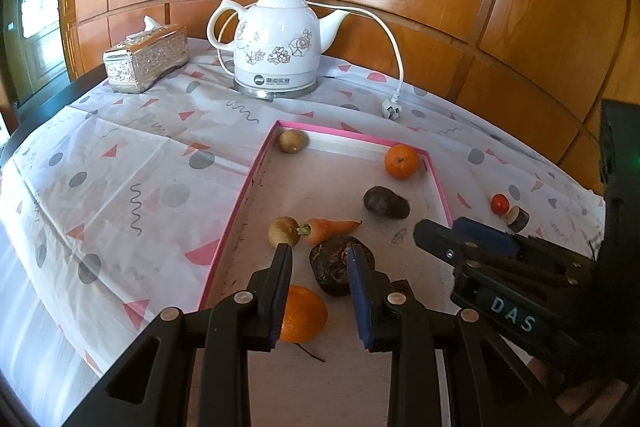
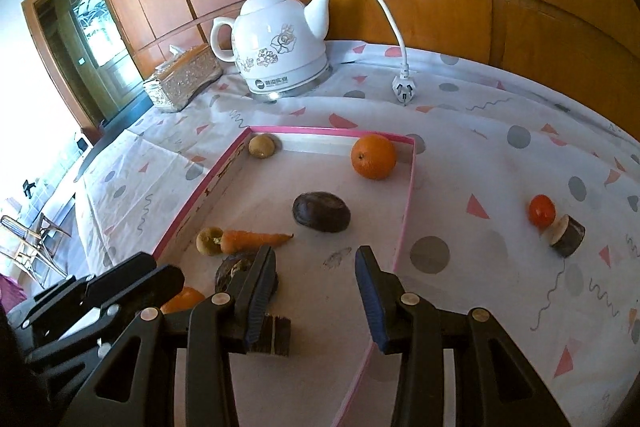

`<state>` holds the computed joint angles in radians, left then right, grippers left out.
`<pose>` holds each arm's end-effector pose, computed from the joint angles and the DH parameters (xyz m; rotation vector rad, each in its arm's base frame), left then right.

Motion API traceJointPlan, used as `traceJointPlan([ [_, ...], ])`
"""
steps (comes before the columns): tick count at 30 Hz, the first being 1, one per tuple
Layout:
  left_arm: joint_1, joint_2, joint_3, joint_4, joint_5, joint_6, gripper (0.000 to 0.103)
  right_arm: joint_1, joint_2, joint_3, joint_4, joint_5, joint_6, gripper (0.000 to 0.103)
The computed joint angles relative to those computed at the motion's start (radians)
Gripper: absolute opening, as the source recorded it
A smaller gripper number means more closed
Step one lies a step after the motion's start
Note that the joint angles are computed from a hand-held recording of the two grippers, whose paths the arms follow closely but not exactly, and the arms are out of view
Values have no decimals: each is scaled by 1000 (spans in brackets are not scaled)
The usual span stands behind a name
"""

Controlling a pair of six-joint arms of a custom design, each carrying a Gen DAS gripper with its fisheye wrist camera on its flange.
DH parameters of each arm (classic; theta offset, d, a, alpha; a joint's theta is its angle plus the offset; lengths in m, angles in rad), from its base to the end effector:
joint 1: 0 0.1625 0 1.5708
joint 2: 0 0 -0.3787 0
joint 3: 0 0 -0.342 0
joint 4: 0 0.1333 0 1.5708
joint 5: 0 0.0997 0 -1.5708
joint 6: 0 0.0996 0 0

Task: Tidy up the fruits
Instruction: 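Grasp the cut brown cylinder with the right tool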

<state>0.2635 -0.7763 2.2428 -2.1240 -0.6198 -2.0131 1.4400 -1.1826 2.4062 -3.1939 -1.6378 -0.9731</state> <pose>-0.2540 -0.2906 -0.0266 -0.2233 2.1165 -1.1486 0.0747 -0.4034 0.1387 1.1446 -2.6025 0.4401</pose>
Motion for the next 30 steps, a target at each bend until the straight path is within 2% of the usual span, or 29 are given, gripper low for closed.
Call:
traceJointPlan([
  [12, -7, 25, -33, -9, 10, 51, 32, -63, -80, 69, -105, 37, -26, 42],
  [20, -8, 60, -73, -20, 18, 114, 32, -110, -118, 73, -113, 59, -28, 42],
  [30, 2, 122, -138, -81, 30, 245, 32, -183, -162, 59, -114, 85, -24, 42],
])
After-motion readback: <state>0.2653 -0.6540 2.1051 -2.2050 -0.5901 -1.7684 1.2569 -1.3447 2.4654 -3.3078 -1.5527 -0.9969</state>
